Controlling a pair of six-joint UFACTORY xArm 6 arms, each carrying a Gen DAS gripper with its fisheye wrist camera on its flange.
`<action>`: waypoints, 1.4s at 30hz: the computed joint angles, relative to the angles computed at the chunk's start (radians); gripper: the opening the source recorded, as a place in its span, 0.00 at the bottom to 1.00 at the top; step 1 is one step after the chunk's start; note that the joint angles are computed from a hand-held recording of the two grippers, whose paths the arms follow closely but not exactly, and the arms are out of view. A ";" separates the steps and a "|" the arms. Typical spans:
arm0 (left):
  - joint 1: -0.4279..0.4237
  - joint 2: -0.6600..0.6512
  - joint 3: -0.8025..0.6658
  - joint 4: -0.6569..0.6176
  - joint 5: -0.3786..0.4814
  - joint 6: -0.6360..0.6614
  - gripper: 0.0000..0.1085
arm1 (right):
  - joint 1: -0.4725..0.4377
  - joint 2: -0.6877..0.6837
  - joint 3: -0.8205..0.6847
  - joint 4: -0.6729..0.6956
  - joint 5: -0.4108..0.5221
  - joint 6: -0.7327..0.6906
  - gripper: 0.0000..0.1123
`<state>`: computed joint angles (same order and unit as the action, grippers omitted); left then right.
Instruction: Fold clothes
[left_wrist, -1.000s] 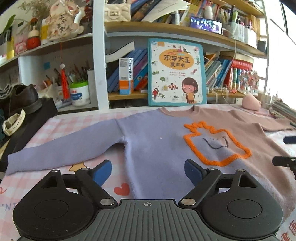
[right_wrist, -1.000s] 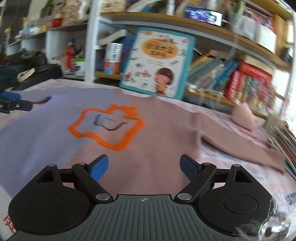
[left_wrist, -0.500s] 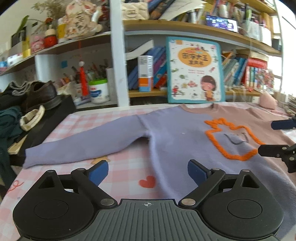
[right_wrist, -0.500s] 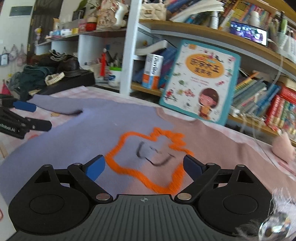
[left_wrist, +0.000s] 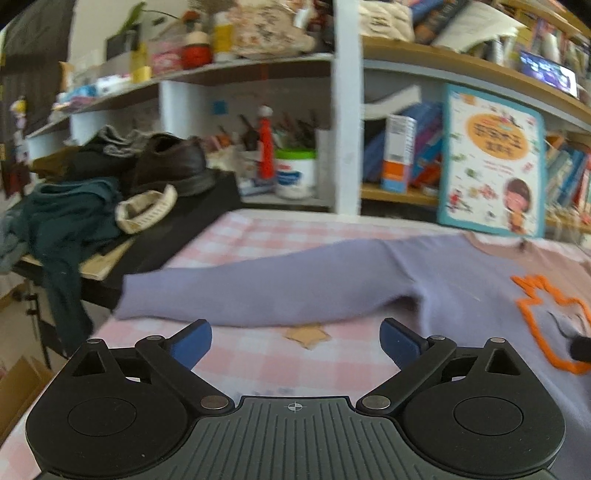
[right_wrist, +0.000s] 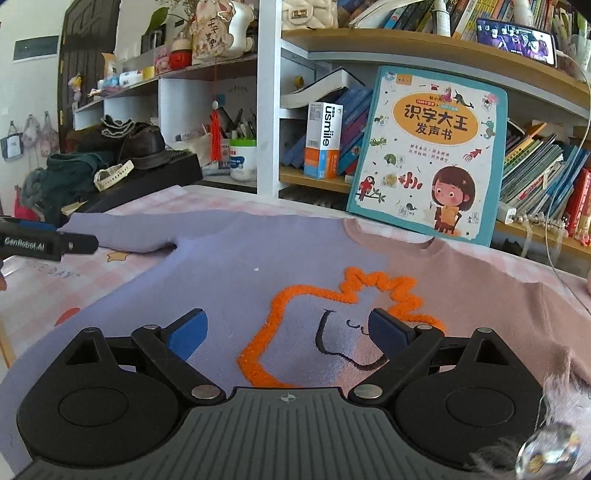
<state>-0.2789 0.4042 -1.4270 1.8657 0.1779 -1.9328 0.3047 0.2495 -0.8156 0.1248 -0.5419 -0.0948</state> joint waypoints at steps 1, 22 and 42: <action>0.003 0.000 0.000 0.024 0.016 -0.024 0.92 | 0.004 0.000 0.001 0.015 -0.004 -0.012 0.84; 0.175 0.149 -0.144 -0.421 -0.010 0.199 0.65 | -0.025 -0.006 0.003 -0.045 0.047 0.124 0.85; 0.175 0.203 -0.199 -0.554 0.046 0.277 0.60 | -0.003 -0.005 -0.026 0.060 0.125 0.042 0.85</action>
